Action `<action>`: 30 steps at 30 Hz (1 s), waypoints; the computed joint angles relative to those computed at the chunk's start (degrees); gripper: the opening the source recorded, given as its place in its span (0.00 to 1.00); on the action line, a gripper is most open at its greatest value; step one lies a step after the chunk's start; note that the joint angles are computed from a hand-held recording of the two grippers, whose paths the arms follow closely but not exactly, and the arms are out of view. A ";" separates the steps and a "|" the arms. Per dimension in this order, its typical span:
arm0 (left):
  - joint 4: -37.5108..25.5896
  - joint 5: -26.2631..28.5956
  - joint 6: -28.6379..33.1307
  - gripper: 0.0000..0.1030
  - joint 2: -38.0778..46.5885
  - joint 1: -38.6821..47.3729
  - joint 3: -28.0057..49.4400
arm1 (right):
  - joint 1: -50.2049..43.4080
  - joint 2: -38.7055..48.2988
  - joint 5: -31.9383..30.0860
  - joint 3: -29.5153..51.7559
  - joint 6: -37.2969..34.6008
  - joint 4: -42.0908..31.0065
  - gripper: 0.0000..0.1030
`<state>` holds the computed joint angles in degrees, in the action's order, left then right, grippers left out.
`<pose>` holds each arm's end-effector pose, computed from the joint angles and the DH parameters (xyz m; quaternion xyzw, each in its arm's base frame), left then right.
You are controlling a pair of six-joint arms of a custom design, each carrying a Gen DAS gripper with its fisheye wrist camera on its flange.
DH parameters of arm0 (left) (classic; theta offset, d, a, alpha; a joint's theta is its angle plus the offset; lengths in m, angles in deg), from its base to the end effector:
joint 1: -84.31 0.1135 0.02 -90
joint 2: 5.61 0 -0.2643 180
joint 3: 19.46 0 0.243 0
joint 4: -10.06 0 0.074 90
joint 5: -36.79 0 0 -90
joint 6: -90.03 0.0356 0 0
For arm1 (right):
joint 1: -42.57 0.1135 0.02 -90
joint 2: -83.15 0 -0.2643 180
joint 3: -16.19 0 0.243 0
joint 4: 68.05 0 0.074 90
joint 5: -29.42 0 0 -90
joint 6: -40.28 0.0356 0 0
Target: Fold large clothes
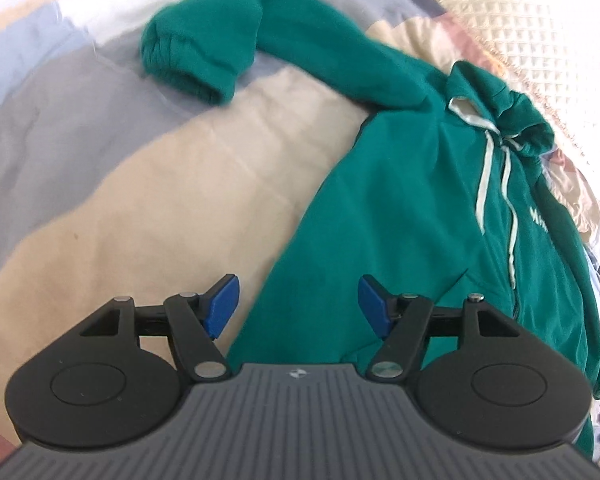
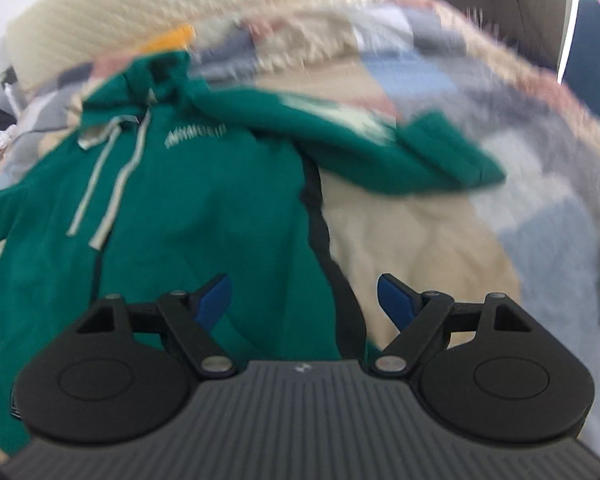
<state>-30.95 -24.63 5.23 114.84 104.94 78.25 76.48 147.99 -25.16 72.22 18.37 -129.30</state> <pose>0.4034 0.1337 0.1530 -0.0712 0.9427 -0.1851 0.2682 0.1633 0.0849 0.2187 0.3261 0.8813 -0.0604 0.3366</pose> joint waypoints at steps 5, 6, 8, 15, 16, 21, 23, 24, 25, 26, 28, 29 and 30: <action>3.45 -3.56 0.03 0.72 0.42 -1.95 -2.23 | -9.18 1.15 -12.76 -5.84 -2.25 7.42 0.79; 4.58 -3.55 0.46 0.72 -0.06 -2.21 -3.35 | -10.35 1.29 -14.60 -6.82 -1.70 8.48 0.79; 4.93 -1.85 1.98 0.72 -0.40 -2.37 -4.42 | -11.20 0.07 -15.83 -8.58 -0.73 10.77 0.81; 3.57 0.62 4.59 0.20 -2.66 -1.66 -6.58 | -7.67 0.49 -17.55 -7.62 -2.12 11.69 0.21; 3.39 1.33 5.24 0.10 -3.26 -1.44 -6.91 | -6.27 0.26 -16.93 -7.14 -2.17 11.73 0.15; 2.89 6.26 6.27 0.07 -7.74 1.08 -8.83 | 0.27 -5.74 -9.62 -6.79 2.36 10.52 0.08; -0.41 10.01 6.27 0.06 -8.53 3.14 -7.31 | 3.29 -10.15 -6.05 -7.60 6.02 9.82 0.08; -3.14 12.28 6.51 0.06 -8.68 4.33 -5.90 | 3.46 -11.59 -5.03 -7.25 6.27 8.94 0.07; -5.92 15.10 7.38 0.06 -8.91 5.48 -4.49 | 3.87 -12.08 -4.74 -6.29 6.70 7.16 0.07; -7.77 16.56 8.44 0.06 -9.69 6.15 -3.69 | 4.24 -12.08 -4.58 -4.93 6.23 5.23 0.07; -10.15 17.90 10.31 0.06 -11.76 6.92 -2.89 | 6.38 -13.12 -2.56 -2.78 6.75 2.65 0.07; -11.87 18.42 11.13 0.06 -12.05 7.13 -1.81 | 7.79 -13.59 -1.69 -1.76 7.45 1.50 0.07; -13.57 18.58 11.92 0.06 -12.41 7.27 -0.88 | 8.31 -14.05 -1.75 -0.76 6.91 0.84 0.07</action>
<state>-44.52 -6.05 17.15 102.44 112.22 77.37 84.79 133.94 -26.90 71.45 25.28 -128.46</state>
